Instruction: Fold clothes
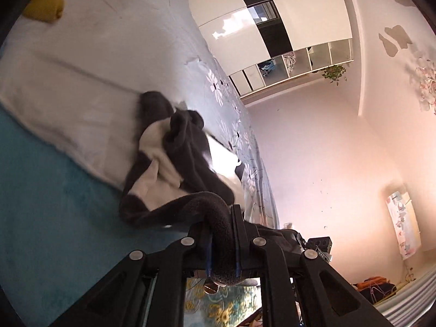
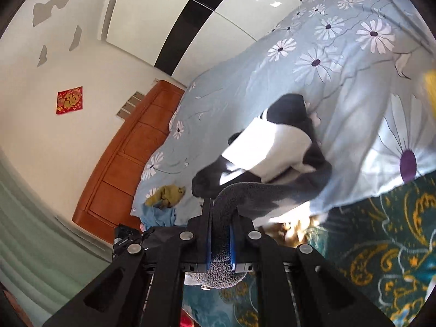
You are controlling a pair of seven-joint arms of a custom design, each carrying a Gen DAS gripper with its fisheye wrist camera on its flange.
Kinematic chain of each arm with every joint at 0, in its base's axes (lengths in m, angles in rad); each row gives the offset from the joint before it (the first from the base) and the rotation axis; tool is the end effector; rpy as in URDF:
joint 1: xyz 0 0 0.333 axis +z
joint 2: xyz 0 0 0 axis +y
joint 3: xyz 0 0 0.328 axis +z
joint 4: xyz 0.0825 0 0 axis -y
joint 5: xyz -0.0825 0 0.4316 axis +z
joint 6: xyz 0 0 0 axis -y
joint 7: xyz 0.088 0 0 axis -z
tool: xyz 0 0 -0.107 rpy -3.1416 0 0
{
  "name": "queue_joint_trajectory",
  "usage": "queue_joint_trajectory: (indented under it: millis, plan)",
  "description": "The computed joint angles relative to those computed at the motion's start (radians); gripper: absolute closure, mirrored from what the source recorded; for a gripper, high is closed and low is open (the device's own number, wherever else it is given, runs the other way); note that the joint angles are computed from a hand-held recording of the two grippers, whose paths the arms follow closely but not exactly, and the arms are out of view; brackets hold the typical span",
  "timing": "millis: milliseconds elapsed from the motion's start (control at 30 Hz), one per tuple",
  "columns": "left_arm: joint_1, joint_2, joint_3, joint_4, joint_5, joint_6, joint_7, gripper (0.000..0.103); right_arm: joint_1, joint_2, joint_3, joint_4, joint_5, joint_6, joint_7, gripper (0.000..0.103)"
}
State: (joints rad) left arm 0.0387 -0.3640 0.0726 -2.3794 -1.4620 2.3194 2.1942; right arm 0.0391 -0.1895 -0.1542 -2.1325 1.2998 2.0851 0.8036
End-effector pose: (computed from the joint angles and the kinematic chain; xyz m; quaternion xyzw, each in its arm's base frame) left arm 0.5073 0.0400 0.4968 0.6922 -0.4404 0.5566 0.1310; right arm 0.5684 -0.0216 0.5312 -0.5898 0.5816 0.1402 0.5424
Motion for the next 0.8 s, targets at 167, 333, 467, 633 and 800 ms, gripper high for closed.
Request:
queue_joint_trajectory:
  millis: [167,333,467,633,800]
  plan:
    - [0.025,0.268,-0.029,0.300,0.053,0.039,-0.100,0.091,-0.016,0.207,0.036,0.263,-0.046,0.050,0.183,0.093]
    - [0.060,0.531,-0.102,0.571,0.144,0.118,-0.228,0.091,-0.051,0.448,0.096,0.532,-0.141,0.100,0.410,0.093]
    - [0.090,0.671,-0.147,0.678,0.202,0.151,-0.321,0.091,-0.057,0.592,0.130,0.669,-0.250,0.136,0.540,0.093]
    - [0.187,0.760,-0.231,0.707,0.074,0.114,-0.294,0.089,-0.107,0.673,0.191,0.711,-0.268,0.150,0.579,0.092]
    - [0.262,0.718,-0.279,0.667,-0.100,0.064,-0.145,0.062,-0.201,0.655,0.285,0.676,-0.149,0.161,0.492,0.083]
